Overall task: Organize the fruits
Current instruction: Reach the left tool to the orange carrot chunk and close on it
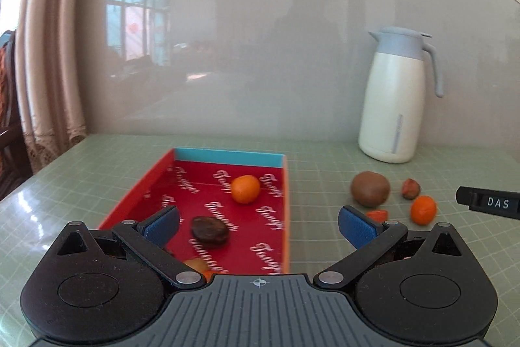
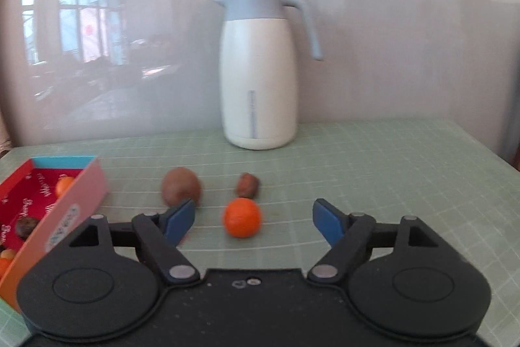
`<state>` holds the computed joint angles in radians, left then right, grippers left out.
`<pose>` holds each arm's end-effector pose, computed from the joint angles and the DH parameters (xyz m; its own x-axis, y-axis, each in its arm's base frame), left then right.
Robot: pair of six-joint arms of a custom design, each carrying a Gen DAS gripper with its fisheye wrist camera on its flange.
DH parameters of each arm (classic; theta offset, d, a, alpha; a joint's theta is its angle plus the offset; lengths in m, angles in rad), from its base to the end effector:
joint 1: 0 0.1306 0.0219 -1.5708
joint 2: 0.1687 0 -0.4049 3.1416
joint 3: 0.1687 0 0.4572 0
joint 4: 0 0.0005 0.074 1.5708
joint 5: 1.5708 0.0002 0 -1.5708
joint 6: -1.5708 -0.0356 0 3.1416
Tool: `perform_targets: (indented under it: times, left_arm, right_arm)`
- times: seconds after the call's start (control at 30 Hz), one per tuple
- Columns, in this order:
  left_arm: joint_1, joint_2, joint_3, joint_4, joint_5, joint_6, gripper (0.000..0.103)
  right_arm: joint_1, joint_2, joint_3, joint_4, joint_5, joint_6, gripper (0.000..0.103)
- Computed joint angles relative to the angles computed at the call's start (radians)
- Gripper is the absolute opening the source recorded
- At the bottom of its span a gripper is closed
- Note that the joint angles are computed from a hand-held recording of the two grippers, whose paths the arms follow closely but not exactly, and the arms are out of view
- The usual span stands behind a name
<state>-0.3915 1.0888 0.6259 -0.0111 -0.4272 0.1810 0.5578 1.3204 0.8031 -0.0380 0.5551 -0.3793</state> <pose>0.3759 -0.1398 0.2629 -0.4162 -0.0054 -0.9093 -0.0695 0.9972 0.0259 0.4130 0.2349 0.2529 -0.4414 0.0955 -0.8922 0.1007 0.9933 0.0565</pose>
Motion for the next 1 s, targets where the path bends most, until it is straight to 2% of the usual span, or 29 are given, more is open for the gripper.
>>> perform_targets:
  times: [0.1, 0.23, 0.43, 0.53, 0.73, 0.8, 0.87, 1.0]
  left_arm:
    - [-0.042, 0.065, 0.047, 0.018, 0.007, -0.023, 0.103]
    - [-0.081, 0.153, 0.115, 0.015, 0.023, -0.041, 0.103]
    - [-0.116, 0.276, 0.202, -0.003, 0.045, -0.051, 0.102]
    - [-0.130, 0.320, 0.230, -0.009, 0.047, -0.064, 0.102]
    - [-0.143, 0.383, 0.279, -0.041, 0.059, -0.071, 0.102]
    - [-0.145, 0.398, 0.289, -0.043, 0.067, -0.078, 0.098]
    - [-0.144, 0.409, 0.298, -0.053, 0.087, -0.086, 0.090]
    - [-0.138, 0.421, 0.303, -0.067, 0.113, -0.088, 0.085]
  right_arm:
    - [-0.058, -0.032, -0.030, -0.039, 0.028, -0.063, 0.082]
    - [-0.114, -0.064, -0.060, -0.050, 0.057, -0.096, 0.083]
    - [-0.144, -0.066, -0.068, -0.052, 0.094, -0.096, 0.084]
    - [-0.152, -0.058, -0.064, -0.059, 0.140, -0.079, 0.084]
    - [-0.196, -0.066, -0.074, -0.110, 0.165, -0.145, 0.084]
    - [-0.206, -0.070, -0.080, -0.105, 0.163, -0.152, 0.084]
    - [-0.211, -0.076, -0.087, -0.102, 0.170, -0.151, 0.085]
    - [-0.218, -0.078, -0.091, -0.098, 0.177, -0.152, 0.085]
